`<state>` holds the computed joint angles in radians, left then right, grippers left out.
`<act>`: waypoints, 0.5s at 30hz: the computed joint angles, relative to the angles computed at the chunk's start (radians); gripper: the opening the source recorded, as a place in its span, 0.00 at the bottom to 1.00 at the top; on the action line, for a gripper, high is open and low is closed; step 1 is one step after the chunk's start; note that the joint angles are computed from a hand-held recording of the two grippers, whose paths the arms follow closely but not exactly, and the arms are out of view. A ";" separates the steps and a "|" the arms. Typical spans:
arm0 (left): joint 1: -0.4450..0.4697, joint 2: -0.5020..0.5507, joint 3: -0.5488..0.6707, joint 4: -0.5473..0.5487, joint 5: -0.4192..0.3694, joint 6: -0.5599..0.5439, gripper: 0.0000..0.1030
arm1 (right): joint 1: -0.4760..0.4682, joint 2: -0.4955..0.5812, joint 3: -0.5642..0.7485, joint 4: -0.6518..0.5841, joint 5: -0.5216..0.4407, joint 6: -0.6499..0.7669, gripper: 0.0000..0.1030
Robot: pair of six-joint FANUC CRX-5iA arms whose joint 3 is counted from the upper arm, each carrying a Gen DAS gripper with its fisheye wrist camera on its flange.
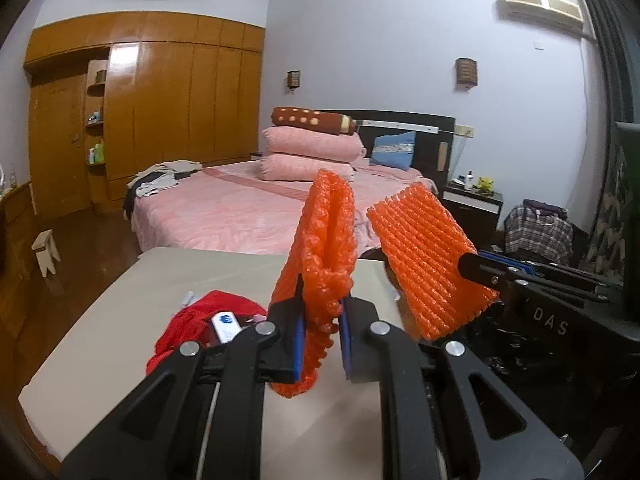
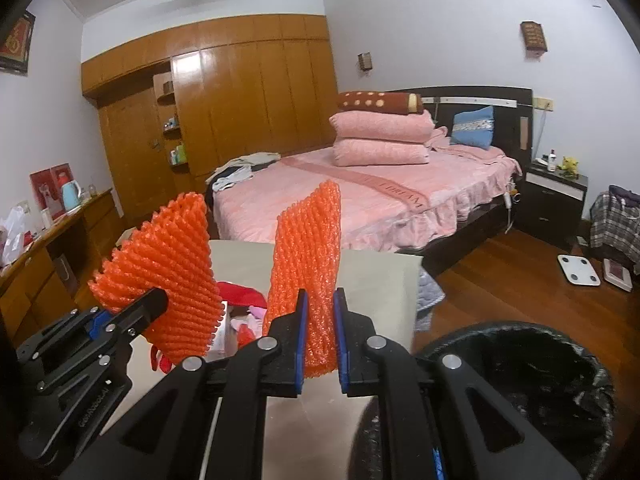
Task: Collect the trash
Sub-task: 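Carry both orange foam nets over the bin and release them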
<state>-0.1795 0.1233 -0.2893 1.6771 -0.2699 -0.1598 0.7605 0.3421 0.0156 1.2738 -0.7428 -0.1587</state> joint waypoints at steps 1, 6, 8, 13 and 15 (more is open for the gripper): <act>-0.003 -0.003 -0.003 -0.010 -0.008 0.006 0.13 | 0.001 -0.012 -0.014 0.005 -0.008 -0.009 0.12; -0.022 -0.019 -0.017 -0.022 -0.032 0.006 0.13 | 0.011 -0.071 -0.087 0.024 -0.063 -0.050 0.12; -0.028 -0.022 -0.019 -0.041 -0.054 0.017 0.13 | 0.014 -0.093 -0.114 0.027 -0.083 -0.064 0.12; -0.057 -0.026 -0.025 -0.072 -0.094 0.034 0.13 | 0.019 -0.148 -0.180 0.027 -0.139 -0.092 0.12; -0.067 -0.023 -0.024 -0.087 -0.114 0.044 0.13 | 0.023 -0.172 -0.209 0.024 -0.168 -0.105 0.12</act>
